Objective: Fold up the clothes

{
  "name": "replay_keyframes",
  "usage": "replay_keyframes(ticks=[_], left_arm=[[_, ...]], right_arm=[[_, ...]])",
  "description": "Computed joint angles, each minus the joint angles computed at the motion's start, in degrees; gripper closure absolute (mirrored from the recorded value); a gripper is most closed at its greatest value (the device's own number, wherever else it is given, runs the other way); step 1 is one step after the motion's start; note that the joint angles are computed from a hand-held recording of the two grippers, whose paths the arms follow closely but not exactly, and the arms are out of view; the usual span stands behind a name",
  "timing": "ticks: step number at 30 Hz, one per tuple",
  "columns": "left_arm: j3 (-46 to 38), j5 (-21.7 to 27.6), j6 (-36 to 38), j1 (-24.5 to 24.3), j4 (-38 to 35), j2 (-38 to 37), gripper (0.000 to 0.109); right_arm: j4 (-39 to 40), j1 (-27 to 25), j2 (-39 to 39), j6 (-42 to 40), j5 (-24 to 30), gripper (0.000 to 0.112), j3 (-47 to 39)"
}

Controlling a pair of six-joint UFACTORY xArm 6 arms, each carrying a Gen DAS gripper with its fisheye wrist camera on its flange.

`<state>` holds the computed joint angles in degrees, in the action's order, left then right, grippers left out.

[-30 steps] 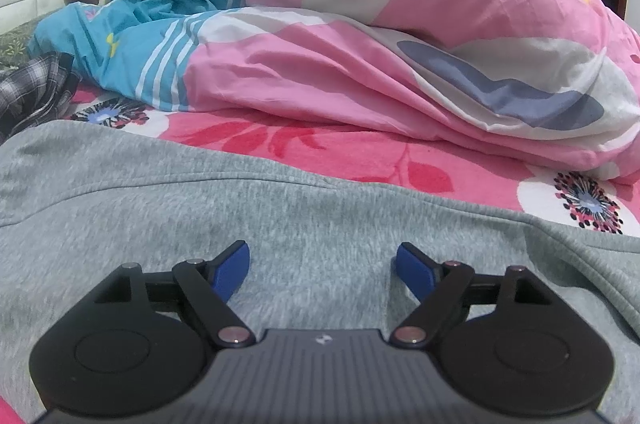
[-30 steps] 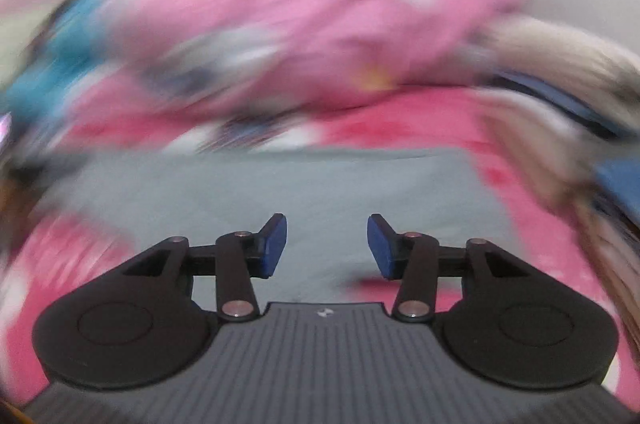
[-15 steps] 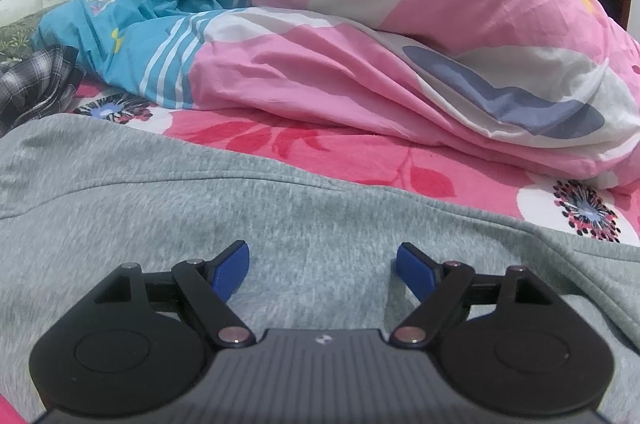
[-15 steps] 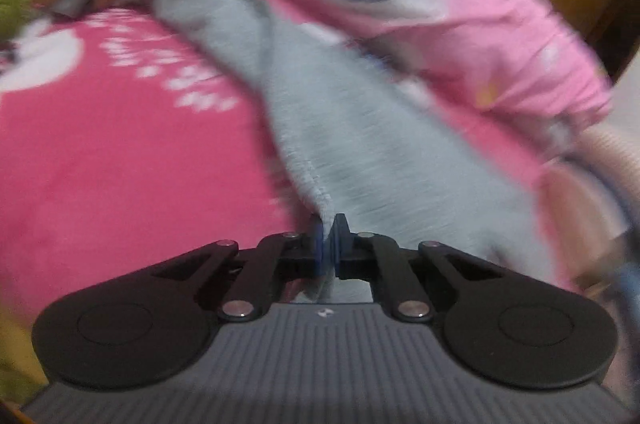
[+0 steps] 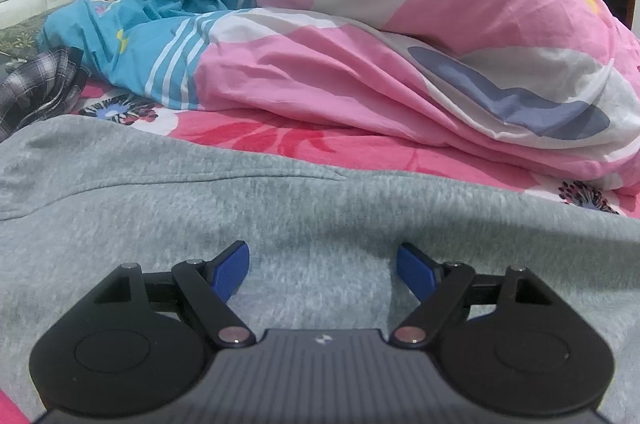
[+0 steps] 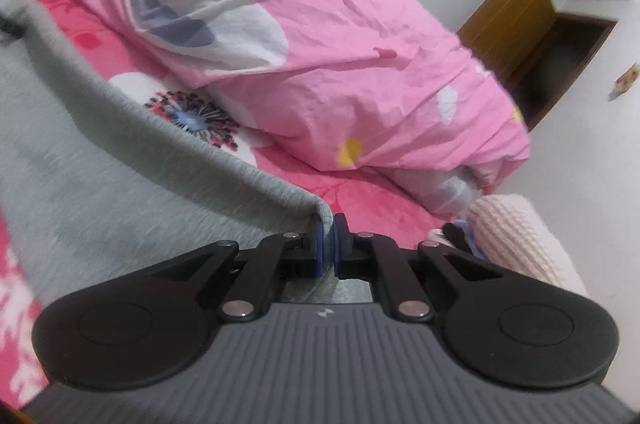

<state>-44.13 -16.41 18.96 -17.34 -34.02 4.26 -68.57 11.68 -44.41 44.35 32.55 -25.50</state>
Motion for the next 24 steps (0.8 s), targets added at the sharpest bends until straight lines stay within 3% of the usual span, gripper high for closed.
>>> replay_keyframes(ticks=[4,10,18,24], left_arm=[[-1.0,-0.1,4.7,-1.1,-5.1,0.5,0.026],[-1.6,-0.4,8.4,-1.8,-8.6,0.9,0.025],[-1.6,-0.6,8.0,-1.8,-8.3,0.9,0.025],[-2.3,-0.5,11.4,-2.5,-11.5,1.3,0.021]], right_arm=[[5.9,-8.5,9.8,-4.6,-9.2,0.11,-4.4],[4.3,-15.5,17.7,0.8,-19.1,0.109,-5.0],[2.5,-19.4,24.3,5.7,-26.1,0.109,-7.7],[19.3,-19.9,33.0,-6.9,-28.4,0.103,-9.5]])
